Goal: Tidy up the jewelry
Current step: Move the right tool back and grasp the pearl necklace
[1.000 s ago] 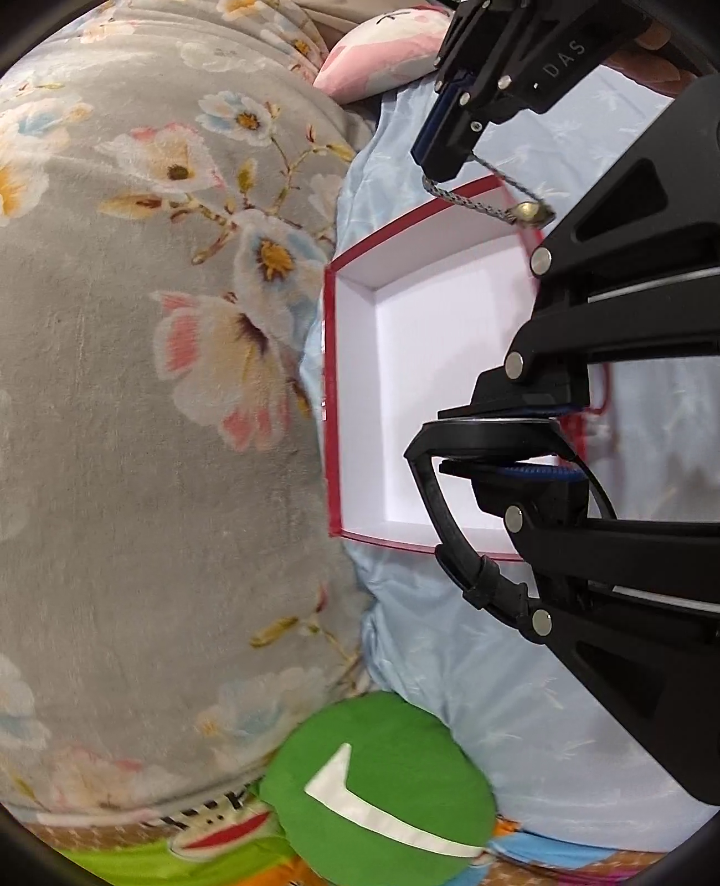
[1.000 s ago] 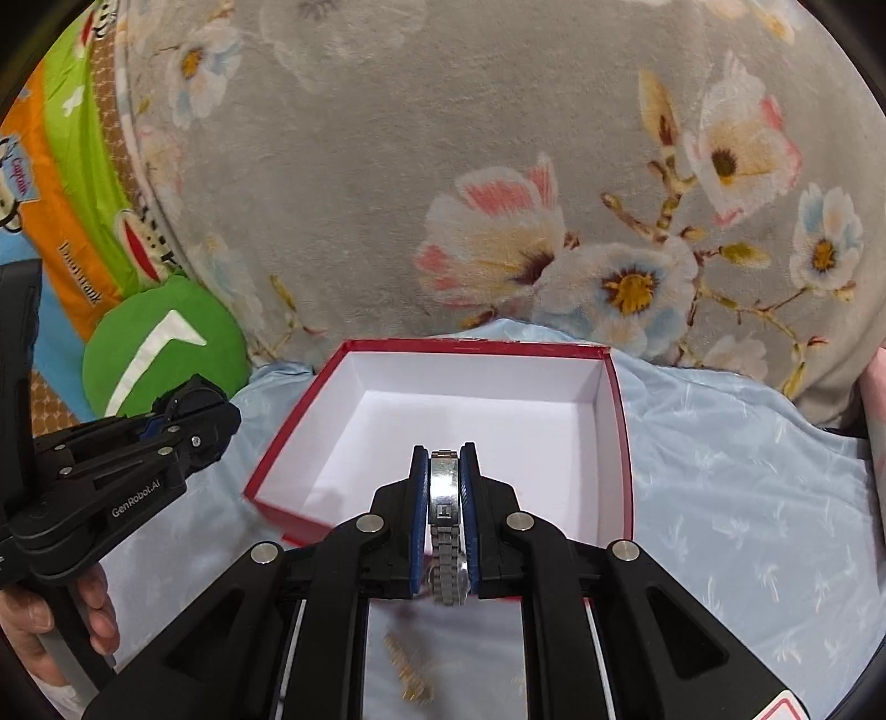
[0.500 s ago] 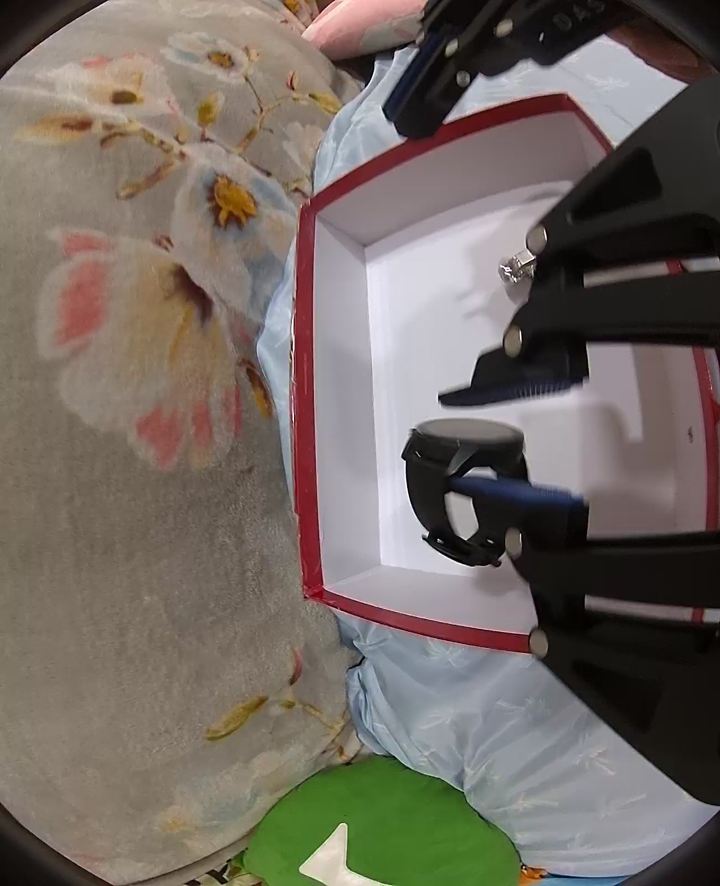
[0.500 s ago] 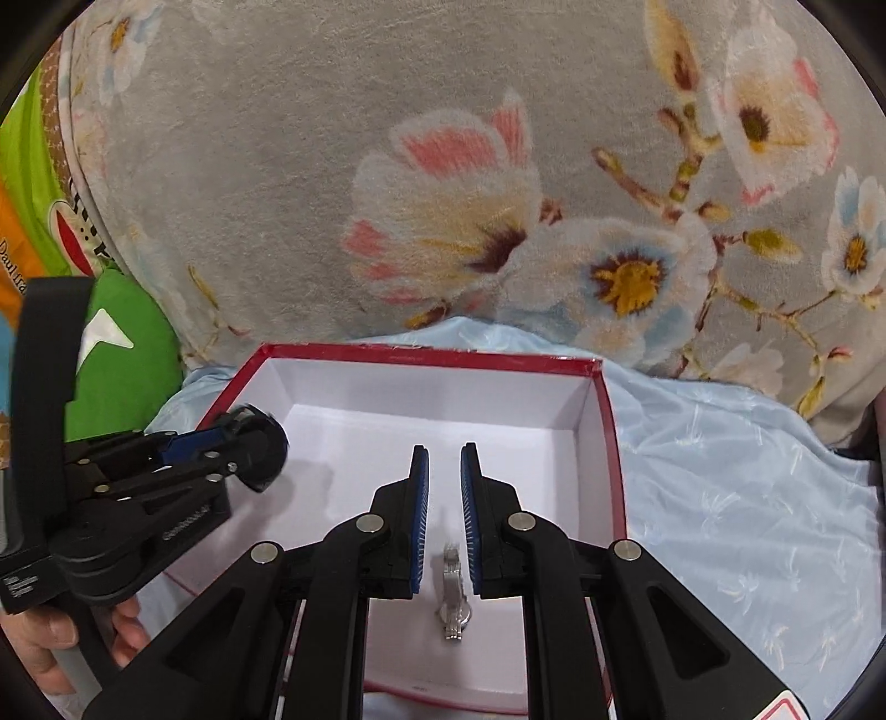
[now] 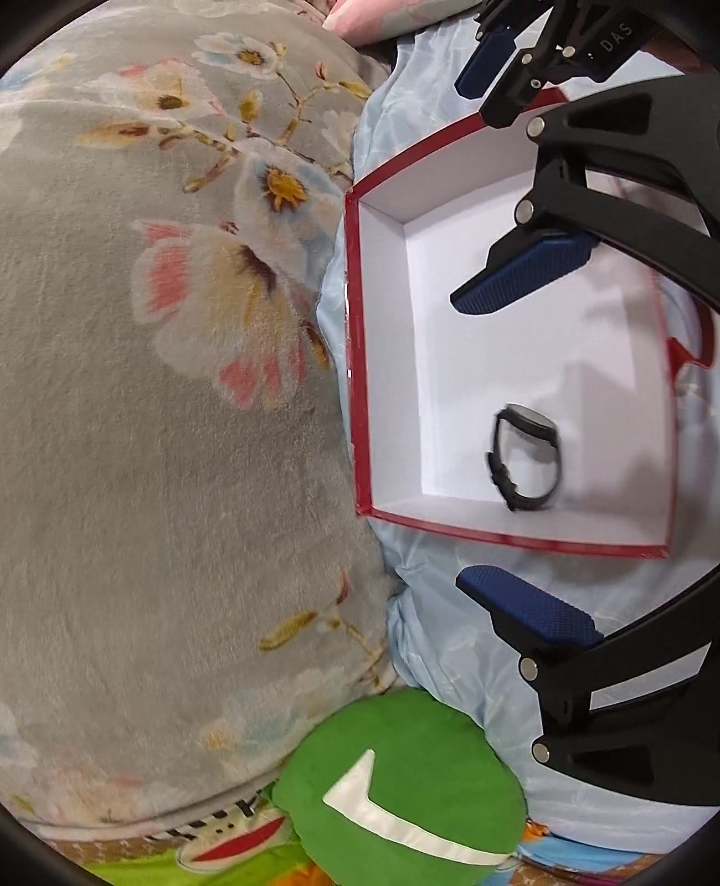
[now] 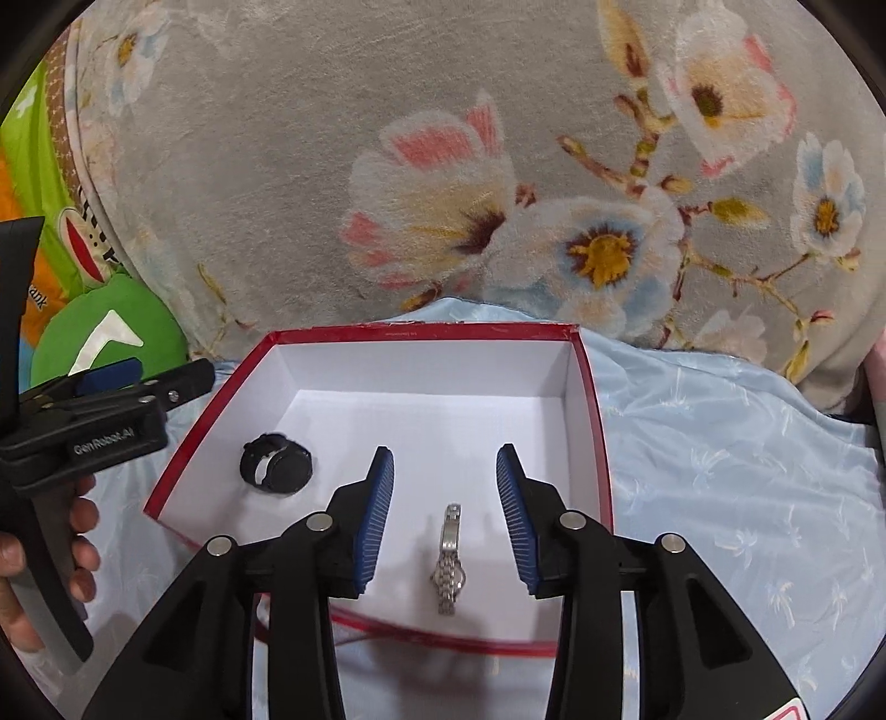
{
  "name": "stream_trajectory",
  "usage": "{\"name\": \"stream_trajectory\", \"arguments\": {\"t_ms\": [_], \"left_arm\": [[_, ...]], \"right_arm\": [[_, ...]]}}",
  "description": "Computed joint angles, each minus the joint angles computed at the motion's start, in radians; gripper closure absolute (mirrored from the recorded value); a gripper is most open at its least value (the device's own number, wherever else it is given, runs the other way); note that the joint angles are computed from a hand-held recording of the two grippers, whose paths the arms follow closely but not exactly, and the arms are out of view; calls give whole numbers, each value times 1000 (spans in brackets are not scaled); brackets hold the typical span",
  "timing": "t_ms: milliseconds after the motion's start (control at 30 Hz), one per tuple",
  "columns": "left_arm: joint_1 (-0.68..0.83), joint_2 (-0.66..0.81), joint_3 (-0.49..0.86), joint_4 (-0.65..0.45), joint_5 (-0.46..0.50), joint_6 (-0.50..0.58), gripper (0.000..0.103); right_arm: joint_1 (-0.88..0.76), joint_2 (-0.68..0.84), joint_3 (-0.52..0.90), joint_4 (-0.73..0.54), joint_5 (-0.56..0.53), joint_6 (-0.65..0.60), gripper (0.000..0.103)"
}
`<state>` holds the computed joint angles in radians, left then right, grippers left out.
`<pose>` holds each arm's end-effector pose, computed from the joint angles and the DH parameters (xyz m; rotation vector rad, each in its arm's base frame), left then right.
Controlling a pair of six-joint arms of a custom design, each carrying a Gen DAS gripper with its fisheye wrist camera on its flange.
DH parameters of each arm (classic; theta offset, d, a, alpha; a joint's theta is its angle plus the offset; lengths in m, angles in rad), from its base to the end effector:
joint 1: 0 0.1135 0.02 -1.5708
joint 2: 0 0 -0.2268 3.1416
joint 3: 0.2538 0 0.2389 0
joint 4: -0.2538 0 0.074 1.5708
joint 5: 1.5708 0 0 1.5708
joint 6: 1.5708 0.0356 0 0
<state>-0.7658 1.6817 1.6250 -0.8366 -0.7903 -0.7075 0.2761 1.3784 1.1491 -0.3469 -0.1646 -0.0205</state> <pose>0.2637 -0.2184 0.3085 -0.2510 2.1404 0.1540 0.2937 0.0893 0.2825 -0.4136 2.1159 0.3252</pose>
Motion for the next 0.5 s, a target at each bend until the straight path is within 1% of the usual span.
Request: {"name": "stream_trajectory", "arguments": {"t_ms": [100,267,333,400,467,500], "left_arm": [[-43,-76,-78,-41,-15,-71,13],[-150,-167,-182,-170,-40,-248,13],[-210,-172,-204,-253,-74,-347,13],[-266,-181,-232,-313,-93,-445,13],[-329,-206,-291,-345,-83,-554,13],[-350,-218,-315,-351,-74,-591,13]], "right_arm": [[-7,-93,-73,-16,-13,-6,55],[-16,-259,-196,-67,-25,-23,51],[-8,-334,-253,-90,-15,-31,50],[7,-401,-304,-116,1,-40,50],[39,-471,-361,-145,35,-52,50],[62,-511,-395,-158,64,-55,50]]}}
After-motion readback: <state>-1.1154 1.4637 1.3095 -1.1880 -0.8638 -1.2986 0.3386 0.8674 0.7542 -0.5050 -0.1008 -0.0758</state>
